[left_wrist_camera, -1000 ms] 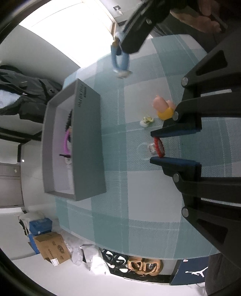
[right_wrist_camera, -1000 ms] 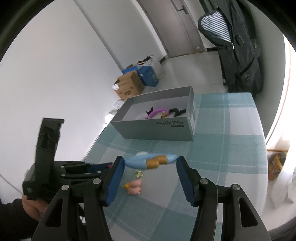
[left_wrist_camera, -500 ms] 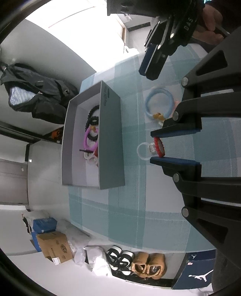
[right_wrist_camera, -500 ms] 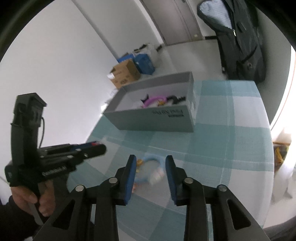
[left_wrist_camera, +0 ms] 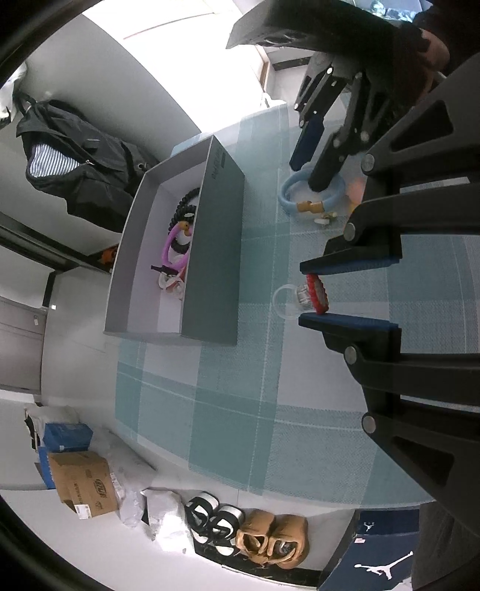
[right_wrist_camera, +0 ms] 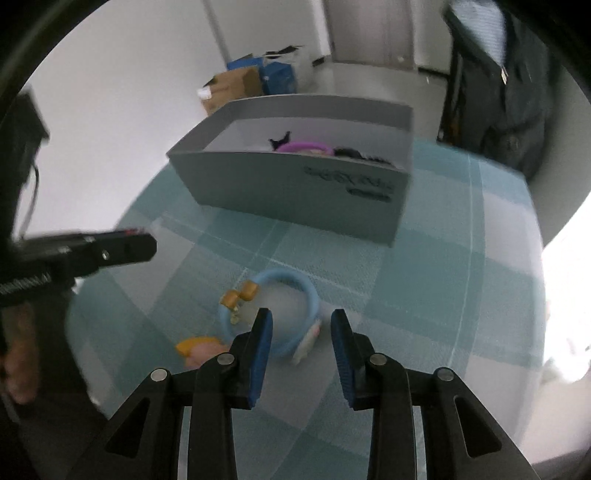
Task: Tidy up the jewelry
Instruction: 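Carry the clear ring and the blue ring over the box with both tools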
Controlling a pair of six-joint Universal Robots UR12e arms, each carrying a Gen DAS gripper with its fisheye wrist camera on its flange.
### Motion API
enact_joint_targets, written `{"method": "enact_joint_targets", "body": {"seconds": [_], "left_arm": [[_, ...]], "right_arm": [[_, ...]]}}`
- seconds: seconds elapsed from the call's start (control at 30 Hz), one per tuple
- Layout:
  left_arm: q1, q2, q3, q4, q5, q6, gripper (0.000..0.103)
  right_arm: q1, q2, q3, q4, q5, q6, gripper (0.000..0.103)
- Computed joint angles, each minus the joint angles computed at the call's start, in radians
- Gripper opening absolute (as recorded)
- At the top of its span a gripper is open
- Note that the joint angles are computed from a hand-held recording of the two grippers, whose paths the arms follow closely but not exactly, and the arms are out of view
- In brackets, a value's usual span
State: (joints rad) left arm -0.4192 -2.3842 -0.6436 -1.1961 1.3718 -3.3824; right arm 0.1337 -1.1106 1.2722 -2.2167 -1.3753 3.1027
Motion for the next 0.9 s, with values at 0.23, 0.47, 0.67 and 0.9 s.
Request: {"method": "enact_joint_targets", "body": {"seconds": [0.23, 0.47, 0.67, 0.9], "left_arm": [[-0.001, -0.002, 0.010, 0.017, 0.007, 0.009, 0.016], [0.000, -0.012, 0.039, 0.028, 0.005, 0.001, 0.016], [-0.001, -0.039, 0.096, 0.021, -0.001, 0.019, 0.016], [0.002, -0.109, 0.234, -0.035, -0.012, 0.031, 0.016]], "right_arm": [[0.026, 0.015, -0.027, 0.020, -0.104, -0.065, 0.011], [-0.006, -0.013, 0.001, -0.031, -0.018, 0.011, 0.011], [-0.037, -0.016, -0.021, -0.114, 0.078, 0.110, 0.011], [-0.055, 0.018, -0.093, -0.154, 0.124, 0.151, 0.011]]}}
